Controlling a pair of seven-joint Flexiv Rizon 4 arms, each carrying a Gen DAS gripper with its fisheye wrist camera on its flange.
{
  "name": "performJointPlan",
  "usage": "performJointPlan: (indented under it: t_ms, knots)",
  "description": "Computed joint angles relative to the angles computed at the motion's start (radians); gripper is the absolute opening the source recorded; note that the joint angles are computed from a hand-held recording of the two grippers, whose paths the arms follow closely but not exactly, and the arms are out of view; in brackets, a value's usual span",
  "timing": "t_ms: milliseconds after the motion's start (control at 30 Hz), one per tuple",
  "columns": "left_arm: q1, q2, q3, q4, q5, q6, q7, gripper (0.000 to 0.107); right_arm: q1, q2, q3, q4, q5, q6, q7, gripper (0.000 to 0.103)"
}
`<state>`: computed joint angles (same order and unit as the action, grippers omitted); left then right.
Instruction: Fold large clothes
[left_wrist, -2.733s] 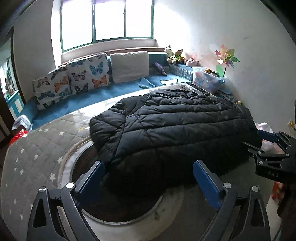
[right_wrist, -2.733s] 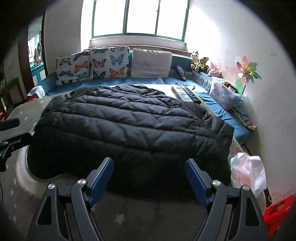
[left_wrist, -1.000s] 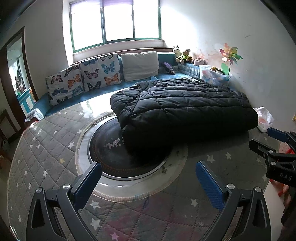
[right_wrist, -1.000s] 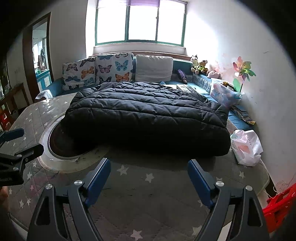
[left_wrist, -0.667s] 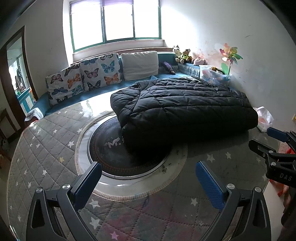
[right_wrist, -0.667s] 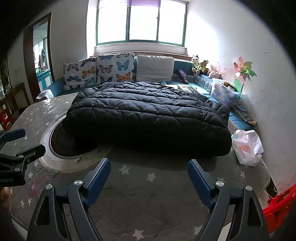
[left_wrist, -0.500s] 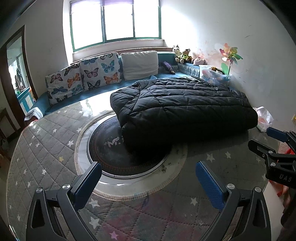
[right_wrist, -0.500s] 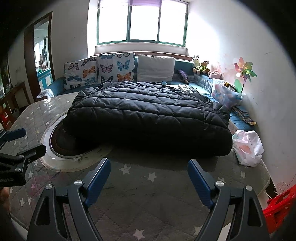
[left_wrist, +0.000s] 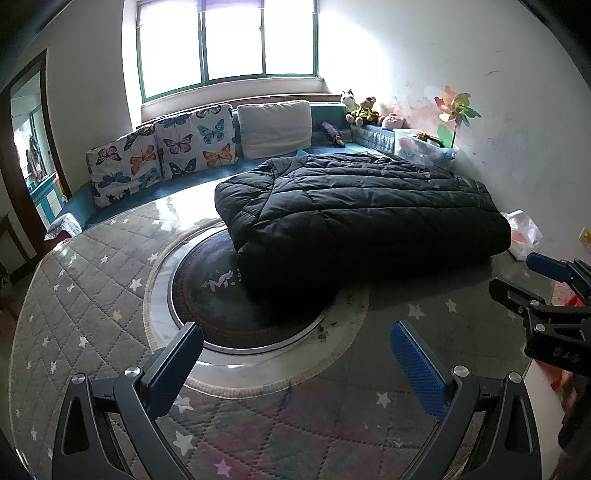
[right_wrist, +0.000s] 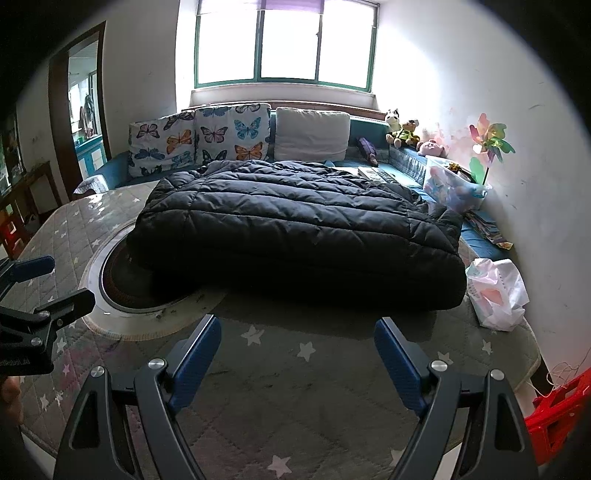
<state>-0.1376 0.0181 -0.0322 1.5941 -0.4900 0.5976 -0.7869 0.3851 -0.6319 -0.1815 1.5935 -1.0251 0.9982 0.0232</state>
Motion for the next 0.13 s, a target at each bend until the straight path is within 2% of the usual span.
performJointPlan:
  t_ms: [133]
  knots:
    - [-0.002,0.003,0.0,0.005,-0.004,0.005,0.008,0.103,0.001,-0.001,0.0,0.0,-0.003,0.001,0.005,0.093]
